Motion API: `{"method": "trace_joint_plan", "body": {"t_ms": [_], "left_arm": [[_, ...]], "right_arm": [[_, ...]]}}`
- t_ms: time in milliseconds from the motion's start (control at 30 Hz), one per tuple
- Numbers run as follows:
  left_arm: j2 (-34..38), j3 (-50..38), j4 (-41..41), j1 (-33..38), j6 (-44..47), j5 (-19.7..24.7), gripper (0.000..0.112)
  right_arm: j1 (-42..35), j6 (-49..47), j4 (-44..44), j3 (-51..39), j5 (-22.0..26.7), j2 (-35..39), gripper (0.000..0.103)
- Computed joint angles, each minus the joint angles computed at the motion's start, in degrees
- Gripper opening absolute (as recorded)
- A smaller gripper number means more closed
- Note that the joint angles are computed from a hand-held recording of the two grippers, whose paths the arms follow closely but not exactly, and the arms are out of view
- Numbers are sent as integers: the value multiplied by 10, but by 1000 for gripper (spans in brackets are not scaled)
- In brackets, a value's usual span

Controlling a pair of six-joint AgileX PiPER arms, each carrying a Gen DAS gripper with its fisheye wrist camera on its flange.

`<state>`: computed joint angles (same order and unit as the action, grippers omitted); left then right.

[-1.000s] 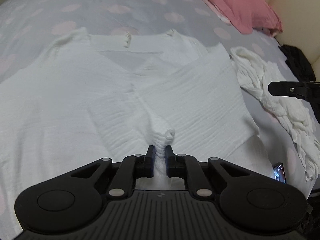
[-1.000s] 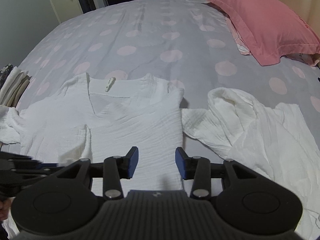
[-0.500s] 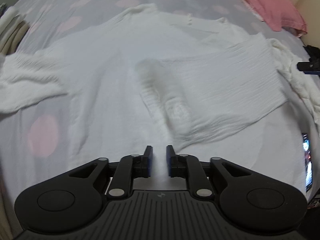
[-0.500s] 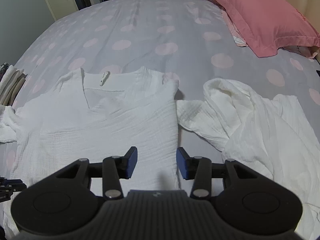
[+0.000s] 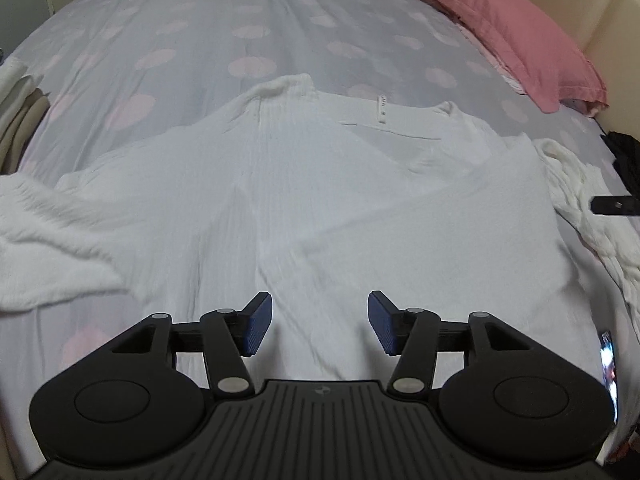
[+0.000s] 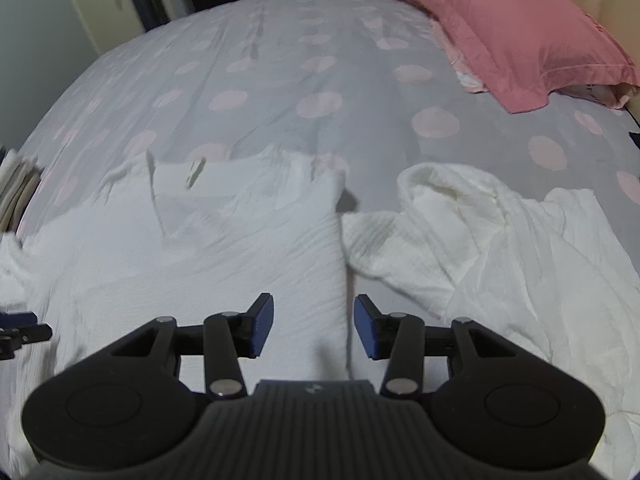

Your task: Fold clothes

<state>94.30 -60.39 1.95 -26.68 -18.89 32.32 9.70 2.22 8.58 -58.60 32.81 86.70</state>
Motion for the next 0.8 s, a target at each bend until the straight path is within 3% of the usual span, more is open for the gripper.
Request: {"method": "trace_joint_plan", "body": {"t_ms": [267,367,533,800], "left_arm": [[81,-32,-66,34,82,-15,45],[89,-27,-81,38,106,-27,34],[88,-24,-132,54,164,-39,23],[94,-25,-221,74,257,-50,8]], "right_arm": [[-33,31,32,-74,-43,70,49],[-44,35,74,-130,-29,122,50],[-37,107,32,-215,-17,208,52],[-39,140,26,-314,11,316,50]]}}
